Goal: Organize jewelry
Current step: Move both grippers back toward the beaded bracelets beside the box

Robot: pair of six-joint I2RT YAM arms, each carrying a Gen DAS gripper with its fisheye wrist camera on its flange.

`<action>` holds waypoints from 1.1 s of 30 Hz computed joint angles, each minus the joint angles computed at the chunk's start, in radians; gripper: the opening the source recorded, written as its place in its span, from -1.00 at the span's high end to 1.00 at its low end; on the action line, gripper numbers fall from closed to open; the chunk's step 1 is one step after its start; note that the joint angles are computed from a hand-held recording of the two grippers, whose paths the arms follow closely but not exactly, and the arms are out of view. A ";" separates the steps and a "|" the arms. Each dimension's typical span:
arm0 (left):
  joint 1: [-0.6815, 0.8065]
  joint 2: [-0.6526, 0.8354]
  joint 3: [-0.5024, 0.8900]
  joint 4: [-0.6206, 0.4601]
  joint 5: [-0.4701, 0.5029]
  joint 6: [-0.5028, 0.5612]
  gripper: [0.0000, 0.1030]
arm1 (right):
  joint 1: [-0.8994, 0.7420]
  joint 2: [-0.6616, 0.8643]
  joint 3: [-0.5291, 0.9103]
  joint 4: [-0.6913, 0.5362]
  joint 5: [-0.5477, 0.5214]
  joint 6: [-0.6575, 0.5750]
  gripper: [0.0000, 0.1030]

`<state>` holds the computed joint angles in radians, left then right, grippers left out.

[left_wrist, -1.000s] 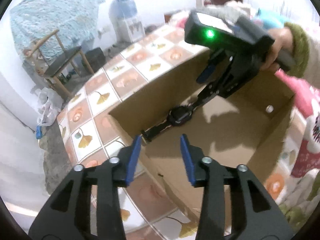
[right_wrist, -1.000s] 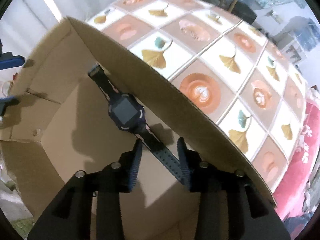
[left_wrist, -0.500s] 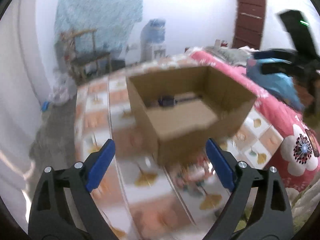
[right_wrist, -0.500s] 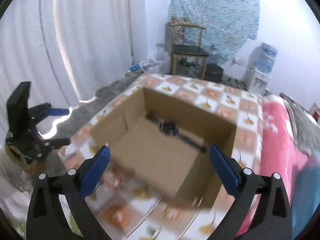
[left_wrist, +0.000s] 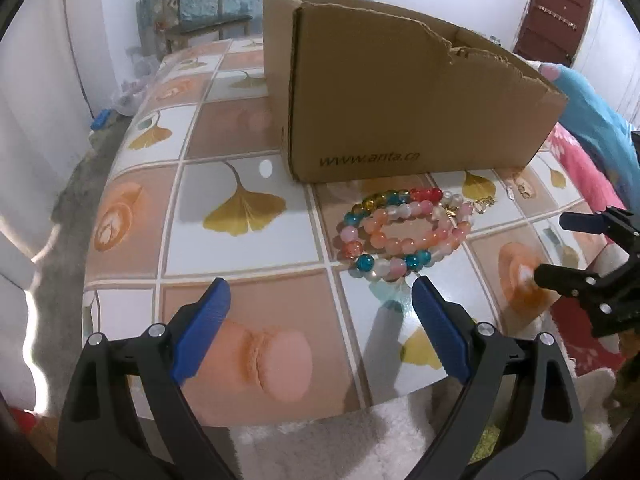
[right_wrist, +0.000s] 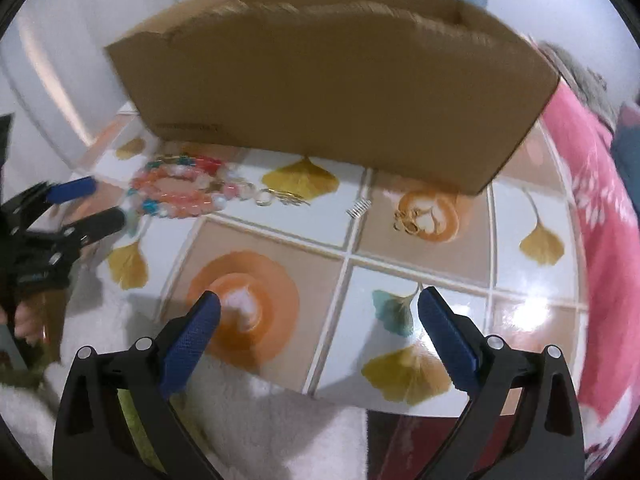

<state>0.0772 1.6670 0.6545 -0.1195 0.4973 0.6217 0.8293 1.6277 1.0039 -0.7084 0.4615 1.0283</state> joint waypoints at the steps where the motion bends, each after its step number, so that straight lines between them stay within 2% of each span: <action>1: 0.002 -0.013 -0.004 -0.009 -0.003 0.007 -0.73 | 0.006 0.003 -0.011 0.009 0.000 0.008 -0.87; 6: -0.002 -0.027 -0.032 0.019 -0.002 0.009 -0.84 | -0.010 -0.003 -0.056 0.070 0.008 -0.028 -0.87; 9: -0.044 -0.055 -0.079 0.087 -0.082 0.015 -0.86 | -0.012 -0.021 -0.078 0.087 0.007 -0.046 -0.87; 10: -0.041 -0.058 -0.089 0.104 -0.079 0.010 -0.86 | -0.010 -0.027 -0.089 0.098 0.012 -0.054 -0.87; 16: -0.039 -0.060 -0.080 0.083 -0.089 -0.007 -0.86 | -0.025 -0.052 -0.108 0.098 -0.008 -0.066 -0.87; 18: -0.036 -0.060 -0.081 0.087 -0.083 -0.006 -0.86 | -0.016 -0.048 -0.094 0.082 -0.011 -0.028 -0.87; 22: -0.023 -0.058 -0.087 0.098 -0.059 0.019 -0.86 | -0.018 -0.172 -0.173 0.232 -0.013 -0.041 -0.87; 25: -0.018 -0.059 -0.072 0.061 -0.056 0.044 -0.86 | -0.010 -0.216 -0.203 0.364 -0.031 -0.107 -0.87; 28: -0.005 -0.070 -0.081 0.090 -0.056 0.033 -0.86 | -0.017 -0.209 -0.193 0.422 -0.047 -0.156 -0.72; 30: 0.020 -0.085 -0.090 0.103 -0.016 0.025 -0.83 | -0.029 -0.198 -0.190 0.457 -0.063 -0.164 -0.51; 31: 0.043 -0.092 -0.082 0.086 0.033 0.023 -0.80 | -0.040 -0.196 -0.196 0.477 -0.077 -0.170 -0.47; 33: 0.065 -0.099 -0.061 0.052 0.097 0.017 -0.48 | -0.054 -0.184 -0.193 0.487 -0.090 -0.178 -0.34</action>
